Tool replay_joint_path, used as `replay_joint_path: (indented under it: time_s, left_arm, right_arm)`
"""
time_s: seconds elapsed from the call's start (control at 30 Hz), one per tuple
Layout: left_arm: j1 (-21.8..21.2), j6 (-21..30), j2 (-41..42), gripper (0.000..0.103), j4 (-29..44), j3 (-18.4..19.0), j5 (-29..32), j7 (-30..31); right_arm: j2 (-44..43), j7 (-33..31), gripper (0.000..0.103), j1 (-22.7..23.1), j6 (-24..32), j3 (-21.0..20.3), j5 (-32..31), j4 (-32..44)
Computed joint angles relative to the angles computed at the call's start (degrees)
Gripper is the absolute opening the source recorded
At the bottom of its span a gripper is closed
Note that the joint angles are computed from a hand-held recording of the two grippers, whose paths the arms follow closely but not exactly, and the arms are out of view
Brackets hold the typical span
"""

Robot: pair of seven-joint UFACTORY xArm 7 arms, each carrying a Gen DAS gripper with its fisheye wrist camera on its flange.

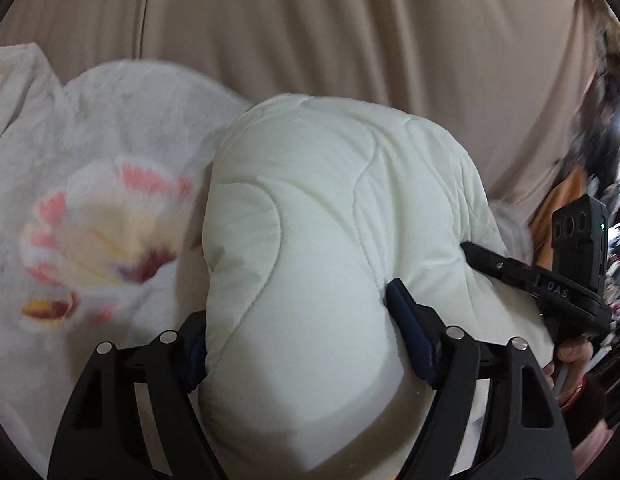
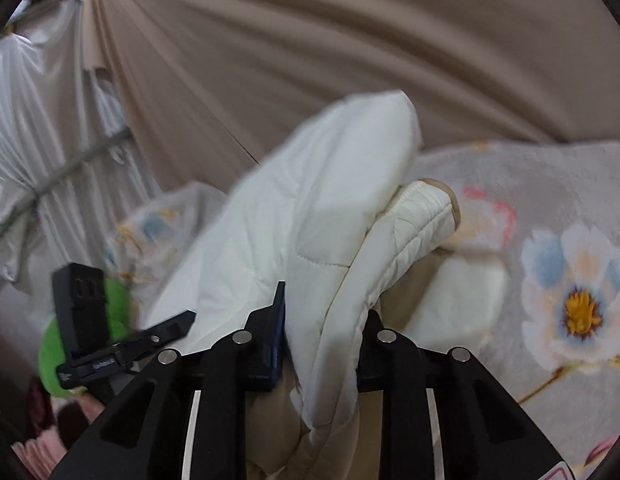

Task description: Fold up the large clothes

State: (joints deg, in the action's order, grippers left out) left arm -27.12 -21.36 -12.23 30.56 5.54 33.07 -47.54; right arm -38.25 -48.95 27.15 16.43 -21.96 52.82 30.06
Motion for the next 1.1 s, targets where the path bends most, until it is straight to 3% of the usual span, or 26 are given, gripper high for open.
replay_joint_path:
  time_s: [0.03,0.07,0.13,0.17,0.23,0.3,0.33,0.4,0.5,0.53,0.6,0.67,0.73,0.77,0.83,0.93,0.97,1.03,1.1]
  left_arm:
    - [1.28,-1.09,0.07,0.079,-0.77,-1.69,-2.28,1.51]
    - [0.16,-0.12,-0.93,0.079,-1.28,-0.98,-2.15,1.41]
    - [-3.98,4.67,-4.84,0.080,-1.76,3.08,3.23,-1.94]
    - [-5.38,7.86,-7.80,0.080,-2.66,3.81,3.69,-1.48]
    - [-5.85,14.19,-14.21,0.080,-4.96,3.41,3.47,0.39]
    - [-2.74,18.55,-21.07,0.080,-7.26,-0.89,3.38,1.09]
    - [-1.61,20.24,-23.60,0.080,-7.72,-2.75,3.07,1.24]
    - [0.15,24.19,-26.64,0.080,-6.91,-6.80,1.75,0.81]
    - [4.04,29.58,-26.76,0.084,-4.79,-12.76,-0.99,-1.52]
    - [3.36,30.22,-26.80,0.085,-5.09,-12.20,-2.66,-1.11]
    - [-2.91,30.39,-27.58,0.085,-6.81,-5.77,-7.41,3.52]
    - [-8.37,32.98,-30.78,0.085,-9.50,-0.33,-10.13,9.90]
    - [-7.64,35.61,-34.08,0.085,-12.30,-1.56,-9.72,13.06]
    - [-5.31,36.83,-34.65,0.085,-13.31,-4.56,-8.68,13.05]
    - [-1.27,37.26,-33.29,0.085,-13.84,-9.59,-7.91,11.91]
    - [2.27,33.86,-28.58,0.085,-13.29,-13.04,-9.43,10.67]
    - [4.64,33.13,-26.89,0.084,-12.55,-15.55,-9.30,9.66]
    - [9.15,32.45,-24.79,0.081,-11.25,-20.50,-8.94,8.02]
    - [13.02,31.21,-22.86,0.082,-9.81,-24.68,-8.76,7.07]
  right_arm:
    - [3.91,0.80,0.032,-0.18,0.30,-0.63,-0.14,1.19]
    - [6.27,-0.35,0.038,0.93,2.36,-3.67,2.12,1.90]
    - [6.03,0.08,0.039,-0.09,8.54,-6.75,5.71,2.31]
    - [4.23,3.21,0.040,-3.33,9.53,-4.69,3.91,1.15]
    - [-0.60,10.00,0.041,-11.63,9.77,3.15,-2.59,-1.76]
    - [-8.46,16.29,0.035,-18.39,8.10,11.02,-9.63,-5.73]
    - [-12.83,17.58,0.032,-19.48,8.02,13.07,-11.86,-7.27]
    - [-18.31,19.71,0.016,-19.36,10.28,14.35,-14.31,-8.57]
    - [-19.96,24.80,0.012,-19.70,11.80,19.72,-18.79,-9.10]
    - [-20.23,27.74,0.012,-21.17,11.49,22.79,-20.76,-10.07]
    - [-24.69,31.10,0.015,-22.82,12.66,23.86,-22.75,-13.72]
    - [-33.18,33.38,0.020,-24.60,18.53,22.56,-25.51,-17.47]
    - [-41.61,33.71,0.024,-26.36,25.45,20.20,-29.35,-20.55]
    - [-45.23,33.85,0.024,-27.78,29.16,20.35,-30.19,-21.99]
    - [-46.48,35.47,0.024,-26.44,31.44,19.64,-33.34,-23.60]
    - [-37.25,37.13,0.016,-22.93,25.12,19.79,-33.87,-24.64]
    - [-32.79,37.47,0.002,-21.80,21.48,19.95,-34.15,-24.47]
    - [-26.40,38.10,0.000,-21.02,15.02,20.32,-35.74,-23.87]
    - [-20.61,37.63,0.000,-19.84,10.58,16.99,-35.98,-22.03]
